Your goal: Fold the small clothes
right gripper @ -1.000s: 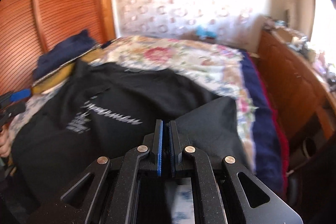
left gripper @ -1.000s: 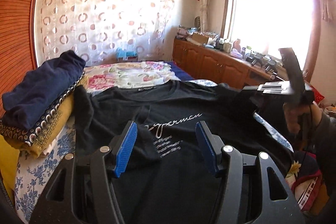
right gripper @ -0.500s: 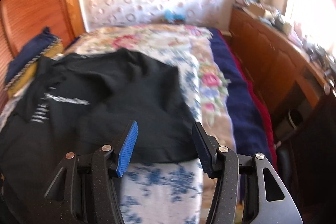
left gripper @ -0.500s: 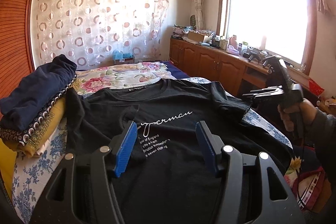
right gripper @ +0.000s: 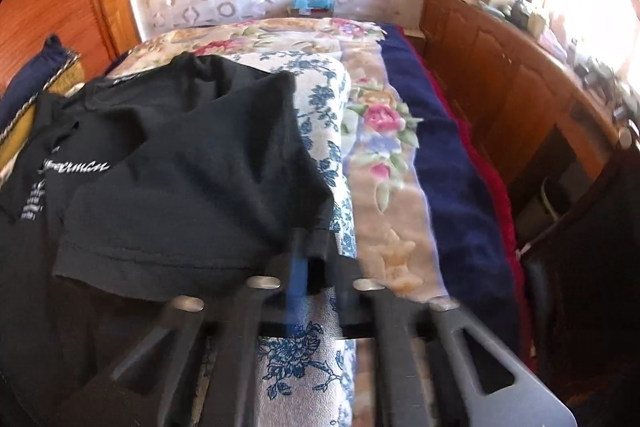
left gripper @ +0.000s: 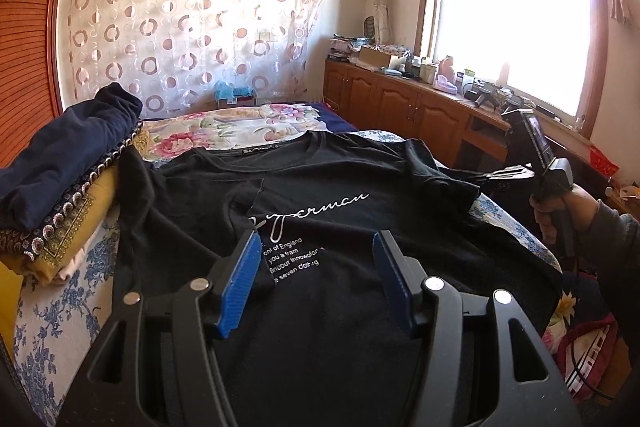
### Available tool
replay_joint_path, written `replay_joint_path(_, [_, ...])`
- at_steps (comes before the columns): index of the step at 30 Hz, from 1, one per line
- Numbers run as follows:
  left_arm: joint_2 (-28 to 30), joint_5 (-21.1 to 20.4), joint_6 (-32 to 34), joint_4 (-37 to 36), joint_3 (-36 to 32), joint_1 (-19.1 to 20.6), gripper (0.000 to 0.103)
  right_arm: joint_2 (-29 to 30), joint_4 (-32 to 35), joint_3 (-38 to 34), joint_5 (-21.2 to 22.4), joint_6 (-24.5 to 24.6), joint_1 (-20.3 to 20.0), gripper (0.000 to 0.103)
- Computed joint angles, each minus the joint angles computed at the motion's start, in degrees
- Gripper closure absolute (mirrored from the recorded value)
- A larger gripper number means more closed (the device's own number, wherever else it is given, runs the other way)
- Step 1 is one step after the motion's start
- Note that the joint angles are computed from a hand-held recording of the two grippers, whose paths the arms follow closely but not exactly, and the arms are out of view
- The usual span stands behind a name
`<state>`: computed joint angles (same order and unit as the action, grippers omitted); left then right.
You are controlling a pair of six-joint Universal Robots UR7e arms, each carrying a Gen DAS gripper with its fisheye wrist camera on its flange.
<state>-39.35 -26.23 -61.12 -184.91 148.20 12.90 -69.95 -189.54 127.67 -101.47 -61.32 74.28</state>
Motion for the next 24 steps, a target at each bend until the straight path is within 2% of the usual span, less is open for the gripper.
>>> replay_joint_path(5, [-1.21,0.69,-2.75,2.39,1.01,-0.81,0.045,-2.66,0.9,1.2,2.99,-0.49,1.72,0.102])
replay_joint_path(7, [-2.12,1.1,-4.27,4.11,1.43,-1.19,0.045,-3.89,1.87,2.23,4.24,-1.03,3.73,0.102])
replay_joint_path(11, [-4.55,2.01,-8.27,8.55,2.67,-2.31,0.045,-4.29,4.57,3.07,5.64,-1.91,10.05,0.102])
replay_joint_path(17, [-8.47,2.56,-14.91,16.18,4.5,-3.52,0.045,1.77,8.04,0.59,5.08,0.33,20.07,0.102])
replay_joint_path(19, [-9.53,2.32,-17.04,18.15,5.22,-4.11,0.045,4.39,7.02,-0.23,3.86,0.78,22.35,0.086])
replay_joint_path(20, [-9.7,2.21,-17.16,18.04,5.5,-4.19,0.045,5.19,6.57,-0.33,3.2,0.83,23.01,0.056])
replay_joint_path(21, [-10.02,2.13,-17.55,18.28,5.84,-4.39,0.045,5.96,5.18,-0.22,2.57,0.95,23.39,0.043])
replay_joint_path(24, [-10.59,2.21,-18.51,18.09,6.89,-4.9,0.045,6.19,3.72,0.54,1.46,0.77,22.78,0.043])
